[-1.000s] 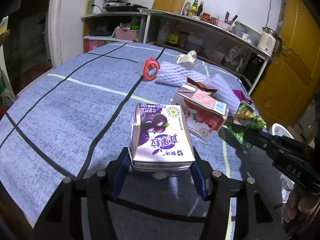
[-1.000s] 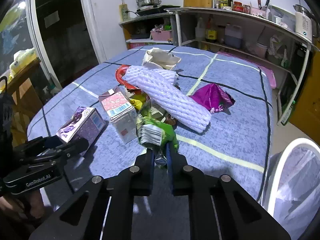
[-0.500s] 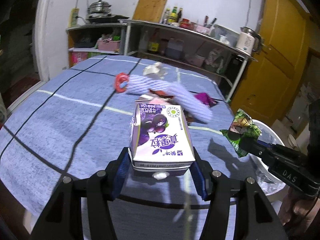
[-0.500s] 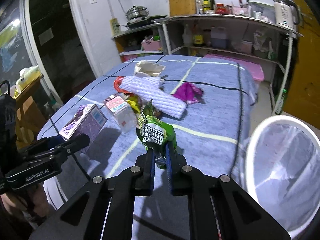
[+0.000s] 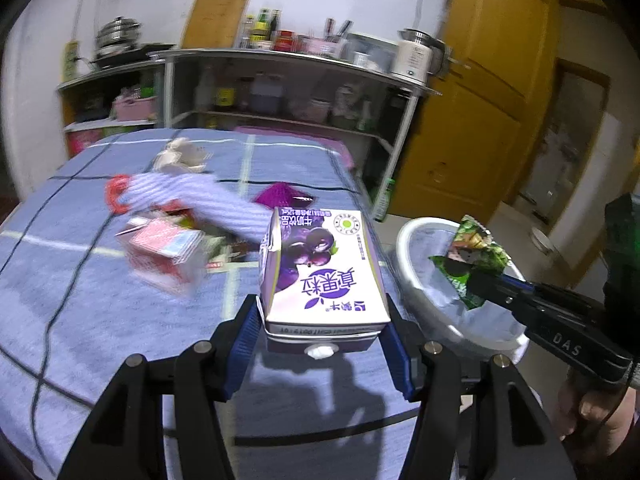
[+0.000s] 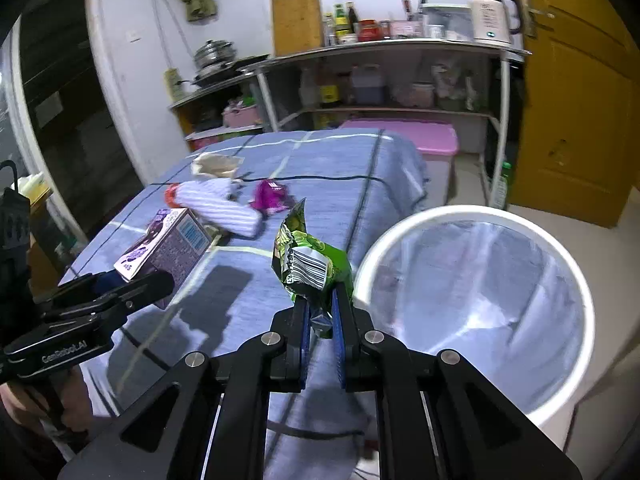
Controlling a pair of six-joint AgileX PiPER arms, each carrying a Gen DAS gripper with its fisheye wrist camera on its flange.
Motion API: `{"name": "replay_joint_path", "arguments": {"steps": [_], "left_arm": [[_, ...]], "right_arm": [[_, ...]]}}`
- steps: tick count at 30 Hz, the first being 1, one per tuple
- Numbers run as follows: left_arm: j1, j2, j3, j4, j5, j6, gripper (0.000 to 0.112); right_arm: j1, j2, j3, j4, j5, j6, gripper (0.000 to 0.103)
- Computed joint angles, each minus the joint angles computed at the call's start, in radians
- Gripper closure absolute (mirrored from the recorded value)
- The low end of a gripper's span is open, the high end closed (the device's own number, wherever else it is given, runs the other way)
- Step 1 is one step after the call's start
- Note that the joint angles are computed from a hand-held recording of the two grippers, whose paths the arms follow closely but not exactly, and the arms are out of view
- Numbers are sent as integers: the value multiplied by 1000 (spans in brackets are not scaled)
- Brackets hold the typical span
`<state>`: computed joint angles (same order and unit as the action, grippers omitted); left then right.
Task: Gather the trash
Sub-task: 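Carry both items over the white bin and open both tools to drop them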
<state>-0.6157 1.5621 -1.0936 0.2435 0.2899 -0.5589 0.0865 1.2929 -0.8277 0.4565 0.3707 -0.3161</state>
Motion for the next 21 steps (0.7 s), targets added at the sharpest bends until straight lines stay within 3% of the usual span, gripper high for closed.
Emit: {"name": "replay_joint_path", "arguments": {"steps": [15,21], "left_arm": [[-119,222,-289,-409,71,482,53],[-148,305,-398,-439,130,529,52]], "right_arm": [[-278,-23,69,146,68,-206,92],[-341,-5,79,143,85,-224,92]]}}
